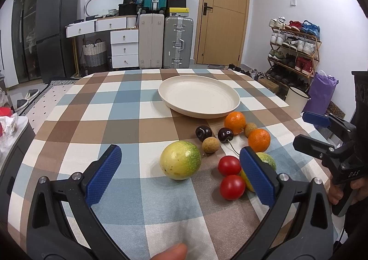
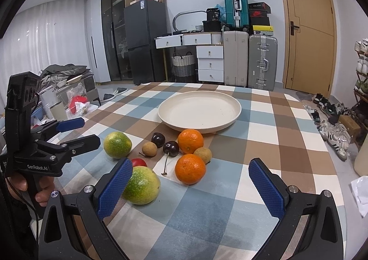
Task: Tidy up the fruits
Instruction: 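Grasp the large yellow-green citrus with the left tool while the right tool grasps the green citrus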
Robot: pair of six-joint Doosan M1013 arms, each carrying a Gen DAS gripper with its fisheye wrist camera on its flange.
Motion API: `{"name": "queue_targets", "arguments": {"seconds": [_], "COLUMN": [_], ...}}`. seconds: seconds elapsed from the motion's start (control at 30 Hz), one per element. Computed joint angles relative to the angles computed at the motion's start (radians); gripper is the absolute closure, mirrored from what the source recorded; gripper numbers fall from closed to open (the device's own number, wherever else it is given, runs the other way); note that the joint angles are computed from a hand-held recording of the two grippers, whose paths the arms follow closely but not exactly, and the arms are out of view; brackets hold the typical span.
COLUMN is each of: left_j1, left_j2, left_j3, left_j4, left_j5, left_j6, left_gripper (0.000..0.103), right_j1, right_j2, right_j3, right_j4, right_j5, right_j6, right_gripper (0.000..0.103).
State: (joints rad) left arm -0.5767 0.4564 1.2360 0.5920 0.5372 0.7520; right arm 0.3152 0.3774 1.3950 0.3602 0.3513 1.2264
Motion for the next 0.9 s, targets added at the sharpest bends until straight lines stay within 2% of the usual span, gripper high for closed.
{"name": "queue_targets", "arguments": {"seconds": [0.13,0.2,0.27,0.37,0.5,0.63,0.8,0.9], "left_j1": [0.003,0.009,0.017,0.017,0.02,0.026,0.031,0.042], "left_j2": [-0.002,-0.003,0.002,0.01,0.03,0.047,0.066,0.079], "left_j3": [0.003,-0.009,-0.01,-0.027,-0.063,-0.084,-0.111,-0.129], "left_j4": [-0.005,-0.035,-0.055,-0.085,-0.146,-0.221,-0.248,-0.289], "left_j5": [0.002,0.025,0.021,0.057,0.124,0.142,0.173,0.191], "left_j6": [0.001,0.029,0.043,0.068,0.132,0.204,0.227,0.243], "left_gripper": [0.001,0.001,0.001,0.001,0.001,0.001,0.001,0.01], "right_j1": [0.0,-0.001,0.0,0.004,0.005,0.012,0.012,0.016], "right_j2": [0.002,0.006,0.013,0.024,0.039,0.054,0.083,0.098], "right_j3": [-0.004,-0.012,-0.026,-0.05,-0.079,-0.1,-0.137,-0.156], "right_j4": [-0.009,-0.003,-0.029,-0.062,-0.028,-0.02,0.017,0.007], "right_j5": [0.007,0.028,0.057,0.11,0.193,0.249,0.339,0.383], "right_j6": [0.009,0.011,0.041,0.065,0.029,0.011,-0.006,-0.01], "right_gripper": [0.0,0.0,0.0,0.0,0.0,0.001,0.001,0.006]}}
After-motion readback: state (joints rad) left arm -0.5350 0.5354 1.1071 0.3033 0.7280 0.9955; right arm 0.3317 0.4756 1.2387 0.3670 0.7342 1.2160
